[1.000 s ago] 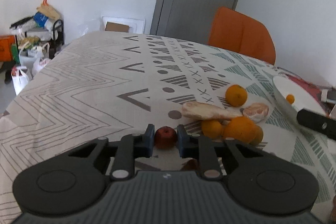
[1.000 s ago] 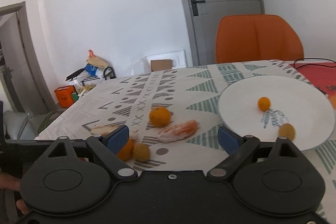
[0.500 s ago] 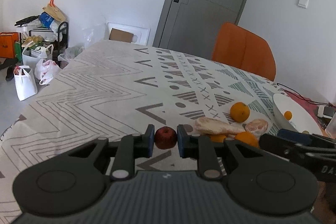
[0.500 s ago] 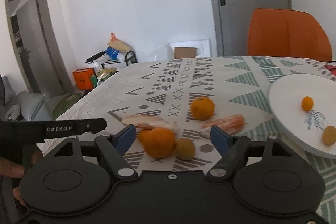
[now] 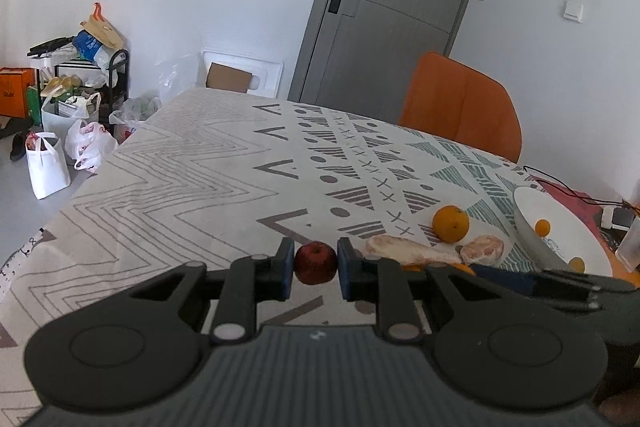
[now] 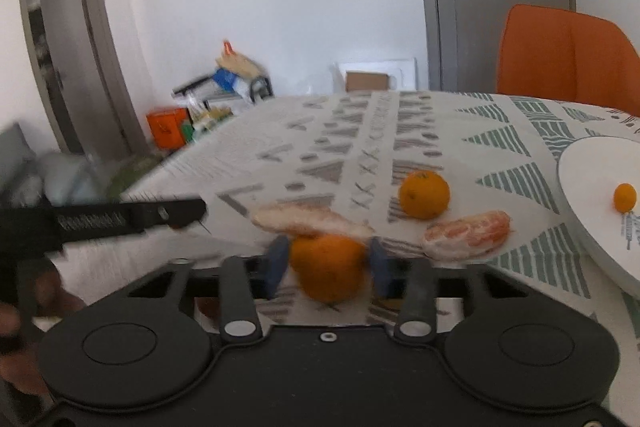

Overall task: Organize fruits
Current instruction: 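Grasp a red plum with the left tool while the right tool grasps the large orange, then carry both fruits to the white plate and open both tools to release them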

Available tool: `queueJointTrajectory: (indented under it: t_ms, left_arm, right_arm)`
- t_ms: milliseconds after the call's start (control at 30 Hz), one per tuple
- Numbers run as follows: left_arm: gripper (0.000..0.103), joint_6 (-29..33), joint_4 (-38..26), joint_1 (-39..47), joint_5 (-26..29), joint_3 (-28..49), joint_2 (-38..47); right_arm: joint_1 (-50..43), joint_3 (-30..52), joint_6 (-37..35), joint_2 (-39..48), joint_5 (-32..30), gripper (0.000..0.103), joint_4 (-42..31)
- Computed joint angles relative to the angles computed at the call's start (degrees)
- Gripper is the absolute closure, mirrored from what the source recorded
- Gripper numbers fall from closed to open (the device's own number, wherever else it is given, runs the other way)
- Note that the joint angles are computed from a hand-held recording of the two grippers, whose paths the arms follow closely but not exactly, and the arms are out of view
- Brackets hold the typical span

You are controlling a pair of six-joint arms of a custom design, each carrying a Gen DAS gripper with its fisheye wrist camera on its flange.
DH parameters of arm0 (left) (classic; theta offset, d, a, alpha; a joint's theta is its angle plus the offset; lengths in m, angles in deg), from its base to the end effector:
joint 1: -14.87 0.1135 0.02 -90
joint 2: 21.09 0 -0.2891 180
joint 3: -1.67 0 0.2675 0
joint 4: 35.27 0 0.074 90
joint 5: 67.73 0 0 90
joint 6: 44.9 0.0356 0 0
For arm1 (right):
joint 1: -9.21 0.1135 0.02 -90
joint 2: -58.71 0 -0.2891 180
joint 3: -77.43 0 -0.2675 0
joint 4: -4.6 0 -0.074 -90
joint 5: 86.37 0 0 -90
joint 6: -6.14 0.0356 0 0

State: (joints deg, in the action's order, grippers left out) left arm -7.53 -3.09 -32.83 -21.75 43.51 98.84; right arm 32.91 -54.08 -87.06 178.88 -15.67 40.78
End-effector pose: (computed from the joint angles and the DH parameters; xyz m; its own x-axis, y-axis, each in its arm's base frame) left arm 0.2126 -0.1969 0.0308 -0.4575 -0.3464 -0.8190 -0.2589 0.9330 -0.2500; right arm 0.3038 0.1462 0.0470 -0.4960 -0.2753 -0.8236 -0.6544 0.7418 0.1462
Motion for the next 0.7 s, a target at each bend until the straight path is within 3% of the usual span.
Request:
queueJointTrajectory:
  t_ms: [300, 700]
  left_arm:
    - [0.082, 2.82, -6.81, -1.33, -0.35, 5.88, -0.83]
    - [0.082, 7.57, -11.11, -3.23, -0.78, 14.66, 0.73]
  right_arm:
    - [-4.92, -4.46, 1.39, -2.33, -5.52, 0.068, 5.9]
    - [-15.25, -7.78, 3.72, -4.8, -9.44, 0.068, 10.73]
